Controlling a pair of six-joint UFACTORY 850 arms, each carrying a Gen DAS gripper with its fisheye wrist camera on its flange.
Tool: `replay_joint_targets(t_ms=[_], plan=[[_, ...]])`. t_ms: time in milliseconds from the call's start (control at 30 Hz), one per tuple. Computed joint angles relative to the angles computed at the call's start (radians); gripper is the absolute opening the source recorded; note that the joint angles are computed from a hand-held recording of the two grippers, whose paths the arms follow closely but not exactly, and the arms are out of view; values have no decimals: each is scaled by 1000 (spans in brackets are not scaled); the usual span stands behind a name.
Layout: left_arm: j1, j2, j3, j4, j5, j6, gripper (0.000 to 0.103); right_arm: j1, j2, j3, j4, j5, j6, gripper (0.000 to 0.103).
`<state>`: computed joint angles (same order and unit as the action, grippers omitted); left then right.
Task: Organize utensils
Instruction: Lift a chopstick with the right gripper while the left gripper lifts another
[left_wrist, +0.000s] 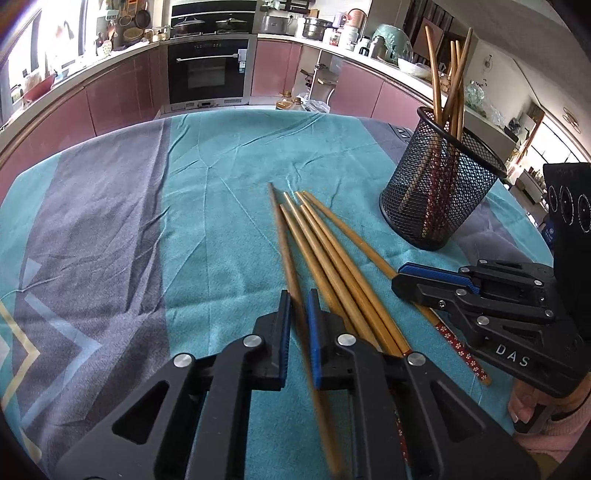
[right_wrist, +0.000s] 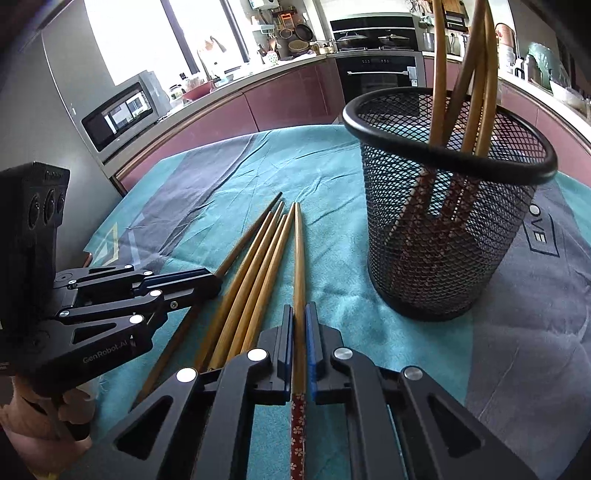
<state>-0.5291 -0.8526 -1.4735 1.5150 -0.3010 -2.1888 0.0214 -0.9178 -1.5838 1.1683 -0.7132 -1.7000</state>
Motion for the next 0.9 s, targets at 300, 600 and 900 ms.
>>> replay_joint_targets(t_ms=[300, 600, 900], plan=[[-6, 53, 72, 211, -3, -223, 8, -26, 8, -3, 6, -75, -3, 6], [-11, 23, 37, -16, 1, 37, 9, -28, 10, 2, -17, -92, -6, 6], [-6, -15, -31, -189, -23, 283, 16, -12, 1, -5, -66, -57, 5, 7]])
